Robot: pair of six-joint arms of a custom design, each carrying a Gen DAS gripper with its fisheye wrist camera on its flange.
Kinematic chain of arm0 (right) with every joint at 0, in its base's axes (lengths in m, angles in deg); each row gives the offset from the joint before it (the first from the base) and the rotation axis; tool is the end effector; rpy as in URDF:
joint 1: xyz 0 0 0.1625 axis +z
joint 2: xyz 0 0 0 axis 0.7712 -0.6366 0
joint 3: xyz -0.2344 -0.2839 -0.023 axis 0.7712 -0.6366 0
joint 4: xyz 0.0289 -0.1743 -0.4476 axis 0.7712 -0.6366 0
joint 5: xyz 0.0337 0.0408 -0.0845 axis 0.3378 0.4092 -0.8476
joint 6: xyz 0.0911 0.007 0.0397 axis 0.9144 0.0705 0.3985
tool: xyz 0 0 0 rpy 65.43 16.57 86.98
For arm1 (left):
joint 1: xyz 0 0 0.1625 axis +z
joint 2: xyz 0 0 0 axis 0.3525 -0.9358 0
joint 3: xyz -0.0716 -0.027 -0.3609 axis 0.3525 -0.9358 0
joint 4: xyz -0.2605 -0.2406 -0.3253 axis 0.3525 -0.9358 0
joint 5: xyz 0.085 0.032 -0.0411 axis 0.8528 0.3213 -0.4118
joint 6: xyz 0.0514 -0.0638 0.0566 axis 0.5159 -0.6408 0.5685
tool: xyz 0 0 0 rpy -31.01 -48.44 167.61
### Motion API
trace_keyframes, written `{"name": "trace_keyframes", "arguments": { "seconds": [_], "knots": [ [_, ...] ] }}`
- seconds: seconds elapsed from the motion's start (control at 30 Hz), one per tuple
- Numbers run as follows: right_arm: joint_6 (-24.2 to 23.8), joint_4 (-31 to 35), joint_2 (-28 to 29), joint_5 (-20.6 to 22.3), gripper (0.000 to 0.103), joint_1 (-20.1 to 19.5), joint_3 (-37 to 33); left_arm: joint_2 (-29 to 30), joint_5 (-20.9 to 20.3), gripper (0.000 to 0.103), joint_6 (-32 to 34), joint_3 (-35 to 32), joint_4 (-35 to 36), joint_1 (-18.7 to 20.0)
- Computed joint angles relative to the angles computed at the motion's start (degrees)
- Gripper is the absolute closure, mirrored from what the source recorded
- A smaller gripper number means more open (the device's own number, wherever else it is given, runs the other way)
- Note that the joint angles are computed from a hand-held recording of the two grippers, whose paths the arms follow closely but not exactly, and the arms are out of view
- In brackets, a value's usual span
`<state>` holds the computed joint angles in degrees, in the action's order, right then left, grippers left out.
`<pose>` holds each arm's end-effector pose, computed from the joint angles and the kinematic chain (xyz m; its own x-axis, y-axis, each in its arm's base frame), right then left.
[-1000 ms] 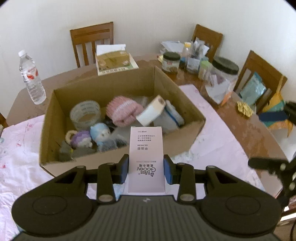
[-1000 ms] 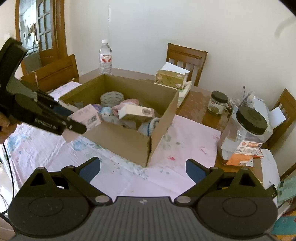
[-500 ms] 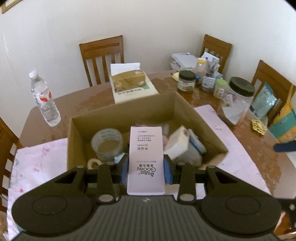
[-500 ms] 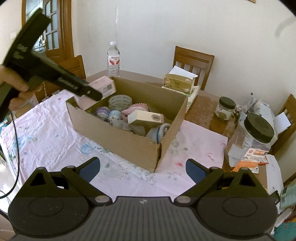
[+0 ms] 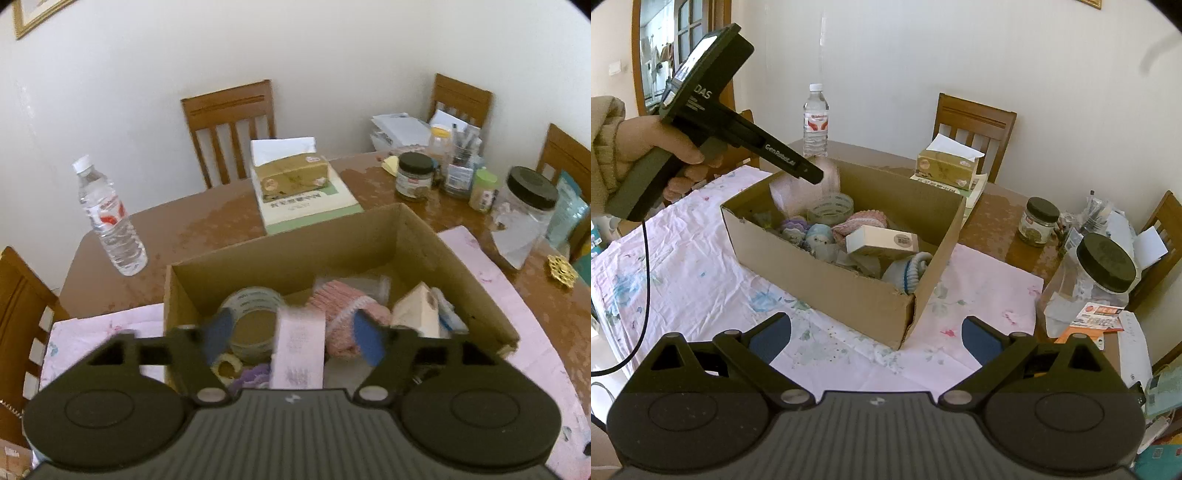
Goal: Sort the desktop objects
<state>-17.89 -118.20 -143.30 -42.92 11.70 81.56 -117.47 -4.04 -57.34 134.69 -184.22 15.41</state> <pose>-0.0271 -0.3307 0.3227 -0.6681 -0.1456 0.7297 -0.6142 0.6615 -0.4304 -0.3744 -0.5281 -0.0576 -0.5529 0.4345 -0.7110 0.7671 0.5986 -0.2307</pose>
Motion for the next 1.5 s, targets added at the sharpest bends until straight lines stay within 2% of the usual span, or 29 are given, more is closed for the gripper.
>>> {"name": "trace_keyframes", "arguments": {
  "seconds": [0.1, 0.17, 0.33, 0.53, 0.67, 0.77, 0.97, 1.13, 1.33, 1.5],
  "knots": [
    [-0.16, -0.39, 0.16, -0.76, 0.002, 0.24, 0.03, -0.3, -0.67, 0.025, -0.72, 0.05, 0.81, 0.23],
    [-0.03, -0.32, 0.23, -0.91, 0.002, 0.18, -0.08, -0.35, -0.31, 0.019, -0.88, 0.26, 0.92, 0.01],
    [-0.2, -0.21, 0.37, -0.83, 0.002, 0.07, -0.24, -1.22, -0.3, 0.014, -1.86, 1.65, 0.01, -0.88],
    [1.38, -0.7, 2.54, -2.75, 0.0, 1.46, -1.32, -4.0, -1.42, 0.012, -4.54, 4.41, 1.45, -2.39],
    [5.29, -3.04, 5.16, -4.72, 0.0, 3.82, -1.96, -6.3, -1.1, 0.009, -3.2, 7.67, -0.37, -3.6],
    [10.55, -5.85, 9.46, -8.91, 0.0, 7.11, -3.05, -8.28, -0.68, 0.009, -4.36, 10.07, -0.61, -4.36],
    [20.79, -10.88, 16.98, -16.08, 0.0, 13.19, -5.07, -12.04, 1.27, 0.006, -9.63, 14.08, 1.2, -5.51],
    [29.51, -12.83, 21.42, -20.15, 0.0, 16.48, -7.0, -14.9, 2.51, 0.006, -13.8, 16.62, 3.38, -6.4],
    [33.34, -14.72, 25.4, -23.76, 0.0, 19.47, -8.36, -17.27, 6.72, 0.004, -16.79, 19.21, 4.64, -8.4],
    [34.97, -15.09, 27.9, -25.52, 0.0, 21.4, -9.2, -19.96, 6.05, 0.004, -20.39, 20.09, 8.82, -8.57]
  ]
}}
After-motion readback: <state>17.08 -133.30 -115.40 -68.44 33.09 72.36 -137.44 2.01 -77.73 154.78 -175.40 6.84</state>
